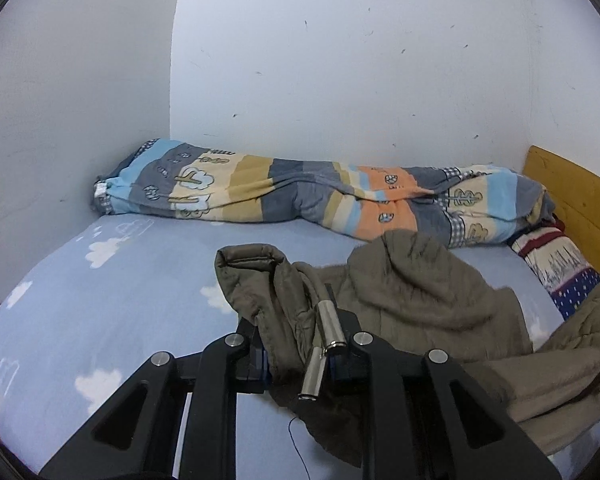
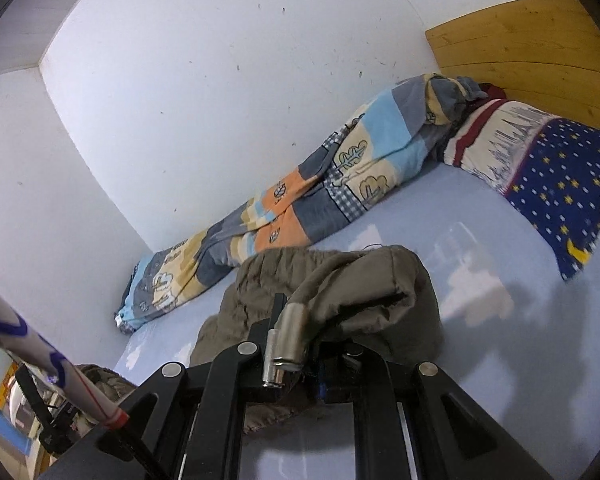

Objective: Fold large clothes

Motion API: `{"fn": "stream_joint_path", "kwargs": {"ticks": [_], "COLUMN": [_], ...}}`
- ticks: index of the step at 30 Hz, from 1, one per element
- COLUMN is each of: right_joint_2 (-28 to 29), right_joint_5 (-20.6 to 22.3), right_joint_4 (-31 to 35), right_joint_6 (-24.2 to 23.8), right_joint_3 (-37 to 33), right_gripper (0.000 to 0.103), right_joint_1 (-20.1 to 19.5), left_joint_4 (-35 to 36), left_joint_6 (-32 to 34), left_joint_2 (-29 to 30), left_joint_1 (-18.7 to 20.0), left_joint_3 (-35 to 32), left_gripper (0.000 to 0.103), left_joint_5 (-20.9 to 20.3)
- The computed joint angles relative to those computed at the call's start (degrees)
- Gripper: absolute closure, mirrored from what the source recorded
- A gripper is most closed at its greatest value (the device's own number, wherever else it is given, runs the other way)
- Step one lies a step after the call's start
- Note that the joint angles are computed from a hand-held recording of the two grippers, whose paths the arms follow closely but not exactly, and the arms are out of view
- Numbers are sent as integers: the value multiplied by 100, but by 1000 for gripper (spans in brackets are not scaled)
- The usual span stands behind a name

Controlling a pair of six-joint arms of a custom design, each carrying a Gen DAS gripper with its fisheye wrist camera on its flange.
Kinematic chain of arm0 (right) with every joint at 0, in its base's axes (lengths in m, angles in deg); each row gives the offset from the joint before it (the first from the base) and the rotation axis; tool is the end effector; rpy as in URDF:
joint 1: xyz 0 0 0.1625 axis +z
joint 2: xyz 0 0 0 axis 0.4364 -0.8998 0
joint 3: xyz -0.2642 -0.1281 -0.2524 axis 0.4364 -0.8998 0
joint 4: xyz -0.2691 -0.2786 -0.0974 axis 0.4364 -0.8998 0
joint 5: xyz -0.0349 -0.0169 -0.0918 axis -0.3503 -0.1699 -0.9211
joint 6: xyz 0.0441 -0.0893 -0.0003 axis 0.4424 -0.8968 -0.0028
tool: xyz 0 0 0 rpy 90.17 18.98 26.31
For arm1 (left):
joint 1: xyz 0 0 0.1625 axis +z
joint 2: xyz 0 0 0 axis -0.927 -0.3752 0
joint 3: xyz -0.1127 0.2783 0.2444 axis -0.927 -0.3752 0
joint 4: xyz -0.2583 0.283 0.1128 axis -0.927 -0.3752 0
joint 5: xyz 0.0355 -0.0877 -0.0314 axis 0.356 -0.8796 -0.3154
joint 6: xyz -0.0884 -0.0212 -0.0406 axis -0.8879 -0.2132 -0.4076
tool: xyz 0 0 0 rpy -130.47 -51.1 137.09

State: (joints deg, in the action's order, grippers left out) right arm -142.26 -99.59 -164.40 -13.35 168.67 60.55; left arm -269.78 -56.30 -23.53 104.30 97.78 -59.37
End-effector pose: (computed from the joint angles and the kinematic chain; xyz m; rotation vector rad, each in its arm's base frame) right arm 0.0950 -0.3366 0.3549 -0.0265 -2.3543 1.6391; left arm -0.2728 -0.4687 0.2008 0.6103 2.2257 -1.1971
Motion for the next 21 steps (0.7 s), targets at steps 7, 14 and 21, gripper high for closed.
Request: {"fn": "stream_joint_path", "kwargs": {"ticks": [7, 14, 21], "right_joint_2": [1261, 2602, 3522], "right_joint_5": [-228, -580, -905], "right_joint_4": [530, 1030, 1277], "right_joint_6": [32, 189, 324], "right_joint_3": [-1647, -3288, -4257], "right_gripper": [92, 92, 91], "right_joint_1": [-13, -221, -489], "left_joint_4": [589, -52, 154], "left_joint_6": [-17, 833, 922], "left_joint_2": [990, 1440, 1863], "left_joint_1": [690, 938, 1151], "left_joint_3": [-1770, -2493, -2725], "left_gripper": [54, 45, 45], "left_joint_5": [-390, -299, -535]}}
